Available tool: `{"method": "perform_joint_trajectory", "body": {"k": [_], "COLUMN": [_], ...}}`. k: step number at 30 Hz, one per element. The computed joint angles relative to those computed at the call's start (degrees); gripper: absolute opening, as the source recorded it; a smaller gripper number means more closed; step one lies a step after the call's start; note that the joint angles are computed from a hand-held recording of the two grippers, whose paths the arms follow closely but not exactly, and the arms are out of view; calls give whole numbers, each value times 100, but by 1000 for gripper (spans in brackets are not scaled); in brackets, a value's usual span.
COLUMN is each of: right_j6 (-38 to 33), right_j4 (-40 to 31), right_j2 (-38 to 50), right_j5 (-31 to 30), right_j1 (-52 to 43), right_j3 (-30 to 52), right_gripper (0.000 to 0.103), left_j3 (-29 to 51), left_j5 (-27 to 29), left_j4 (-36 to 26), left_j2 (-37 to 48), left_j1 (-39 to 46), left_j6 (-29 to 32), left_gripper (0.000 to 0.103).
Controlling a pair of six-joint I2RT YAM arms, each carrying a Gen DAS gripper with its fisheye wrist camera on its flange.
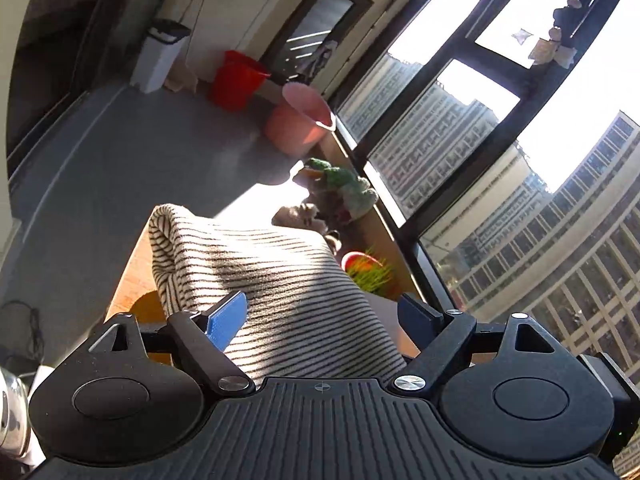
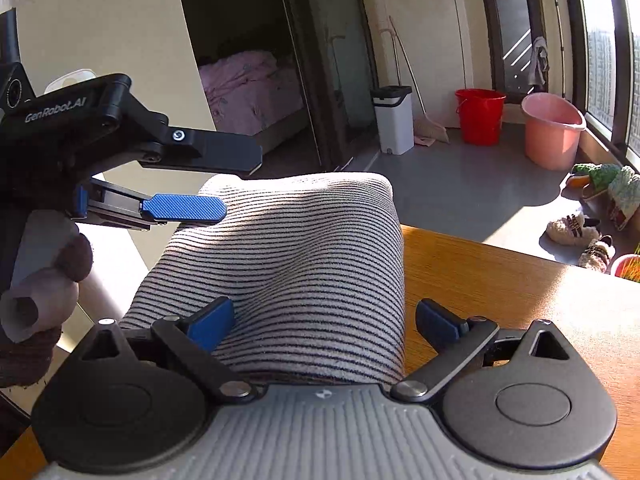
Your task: Fold clothes
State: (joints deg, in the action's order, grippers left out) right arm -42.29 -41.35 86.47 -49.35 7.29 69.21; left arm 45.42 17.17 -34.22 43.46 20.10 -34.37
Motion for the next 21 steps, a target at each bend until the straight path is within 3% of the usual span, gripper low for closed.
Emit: {"method": "perform_joint_trajectory", "body": {"k": [2, 5, 9, 13, 21], "right_j6": [-307, -856, -912, -896, -617], "right_j4": [73, -182, 49, 1460, 1554], "right_j2": [-375, -730, -883, -1429, -1417], "right_j5": [-179, -592, -154, 729, 1116], "right_j1": [-79, -67, 469, 963, 1285], "right_j3": [-198, -267, -603, -1726, -1651], "right_gripper": [102, 102, 103, 103, 103], "left_j3": [-357, -465, -458, -448, -361], "left_j5": [484, 749, 813, 748, 288], "left_j4": [277, 286, 239, 35, -912], "left_j2": [-199, -308, -335, -627, -1753], "left_j1": [421, 659, 712, 692, 45], "left_j6": [5, 71, 151, 124, 164], "left_gripper": [86, 86, 86, 86, 81]}}
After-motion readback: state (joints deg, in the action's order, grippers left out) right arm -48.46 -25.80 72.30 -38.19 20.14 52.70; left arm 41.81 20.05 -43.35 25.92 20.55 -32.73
